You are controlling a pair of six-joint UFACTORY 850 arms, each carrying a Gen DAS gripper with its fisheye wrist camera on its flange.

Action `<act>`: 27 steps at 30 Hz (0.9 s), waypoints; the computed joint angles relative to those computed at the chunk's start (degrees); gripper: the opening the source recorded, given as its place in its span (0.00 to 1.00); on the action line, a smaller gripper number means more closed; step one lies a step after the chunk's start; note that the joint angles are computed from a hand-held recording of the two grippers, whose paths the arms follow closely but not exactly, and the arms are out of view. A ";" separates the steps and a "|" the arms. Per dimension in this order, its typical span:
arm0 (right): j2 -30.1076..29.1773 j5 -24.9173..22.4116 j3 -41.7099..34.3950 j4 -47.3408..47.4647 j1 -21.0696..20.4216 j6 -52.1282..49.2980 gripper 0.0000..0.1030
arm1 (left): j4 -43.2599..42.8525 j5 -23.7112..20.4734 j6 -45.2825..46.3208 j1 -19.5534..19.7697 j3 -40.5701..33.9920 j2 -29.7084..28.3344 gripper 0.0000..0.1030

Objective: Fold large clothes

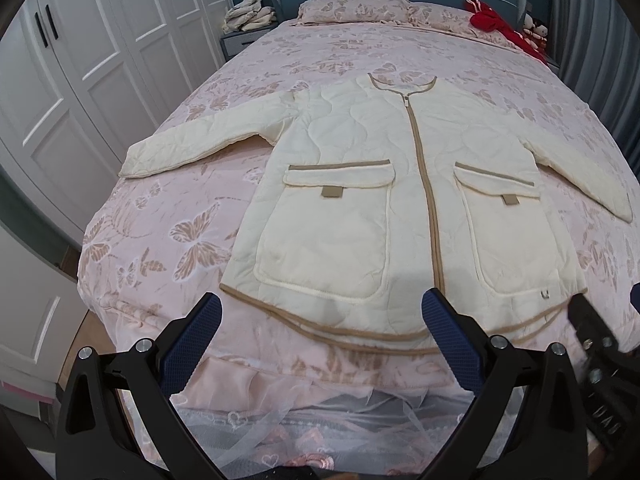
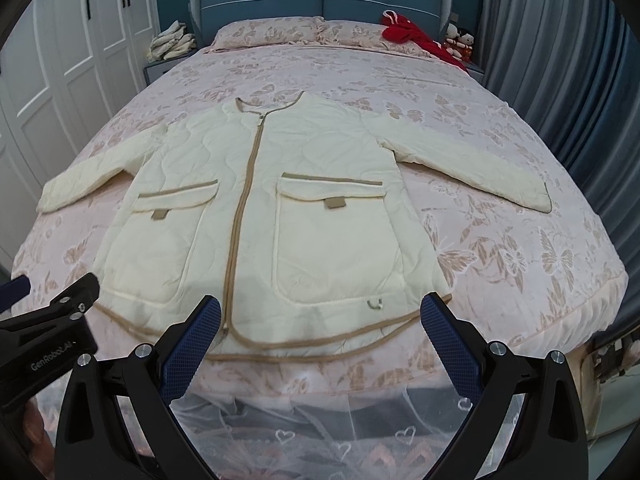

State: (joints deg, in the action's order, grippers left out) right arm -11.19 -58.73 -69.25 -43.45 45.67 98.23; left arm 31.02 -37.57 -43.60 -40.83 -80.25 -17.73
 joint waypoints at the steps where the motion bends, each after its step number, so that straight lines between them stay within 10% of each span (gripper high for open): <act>1: 0.62 0.96 0.73 -0.03 -0.85 0.18 0.95 | -0.32 -0.36 0.35 0.12 -1.12 -0.97 0.95; 12: 8.89 9.47 12.13 0.11 -14.81 3.41 0.95 | -2.25 -3.71 2.45 0.97 -10.26 -9.05 0.95; 27: 16.81 37.08 30.91 -10.83 -54.13 15.99 0.95 | -11.63 -4.55 8.37 1.50 -23.19 -19.57 0.95</act>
